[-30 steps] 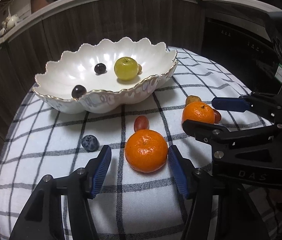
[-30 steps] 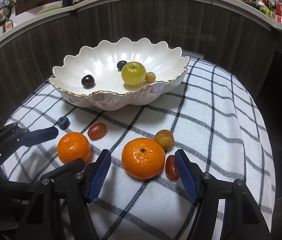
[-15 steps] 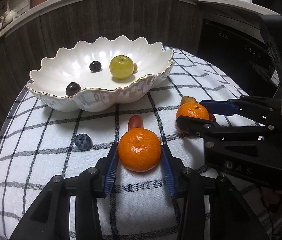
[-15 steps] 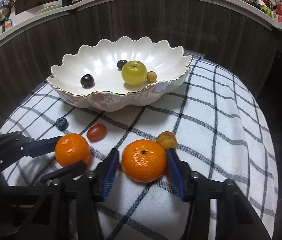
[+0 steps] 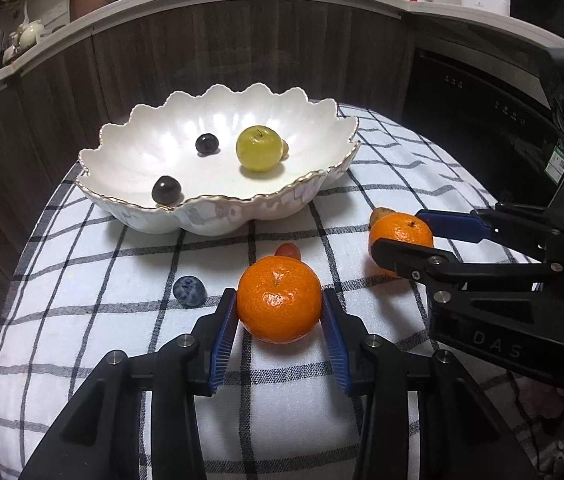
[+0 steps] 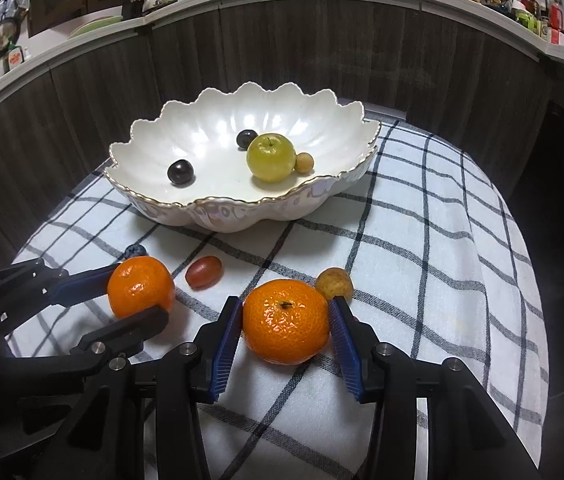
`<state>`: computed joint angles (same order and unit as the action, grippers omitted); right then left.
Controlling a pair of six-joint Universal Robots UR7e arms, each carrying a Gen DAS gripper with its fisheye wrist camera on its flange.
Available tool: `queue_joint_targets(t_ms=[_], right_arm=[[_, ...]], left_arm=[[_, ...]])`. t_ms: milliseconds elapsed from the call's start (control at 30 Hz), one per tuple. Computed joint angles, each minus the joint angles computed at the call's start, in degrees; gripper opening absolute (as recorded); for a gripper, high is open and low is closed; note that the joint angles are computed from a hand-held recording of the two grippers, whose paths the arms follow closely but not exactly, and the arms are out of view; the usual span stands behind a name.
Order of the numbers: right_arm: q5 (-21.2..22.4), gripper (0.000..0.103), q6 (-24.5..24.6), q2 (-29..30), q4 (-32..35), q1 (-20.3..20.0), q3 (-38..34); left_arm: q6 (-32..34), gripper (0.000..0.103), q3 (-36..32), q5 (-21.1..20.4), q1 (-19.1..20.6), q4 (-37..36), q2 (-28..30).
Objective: Organize fruits
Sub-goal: 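Close the left tool on a tangerine while the right tool grasps another tangerine, then lift both tangerines and carry them over the white bowl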
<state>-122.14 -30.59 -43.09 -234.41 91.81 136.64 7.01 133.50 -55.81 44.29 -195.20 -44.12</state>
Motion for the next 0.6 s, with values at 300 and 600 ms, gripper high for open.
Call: queue_joint_targets(t_ms=[300,600], right_arm=[[-2.45,0.046,1.35,-0.44,-0.55,2.61,0.52],[-4.8,0.046,2.95,-0.72,0.07,5.39,0.33]], left_arm=[[0.23,0.041,1.27,0.56,-1.05,-2.34,-1.6],[-0.34,0.04,1.79,0.54,-0.98,-3.15,-3.59]])
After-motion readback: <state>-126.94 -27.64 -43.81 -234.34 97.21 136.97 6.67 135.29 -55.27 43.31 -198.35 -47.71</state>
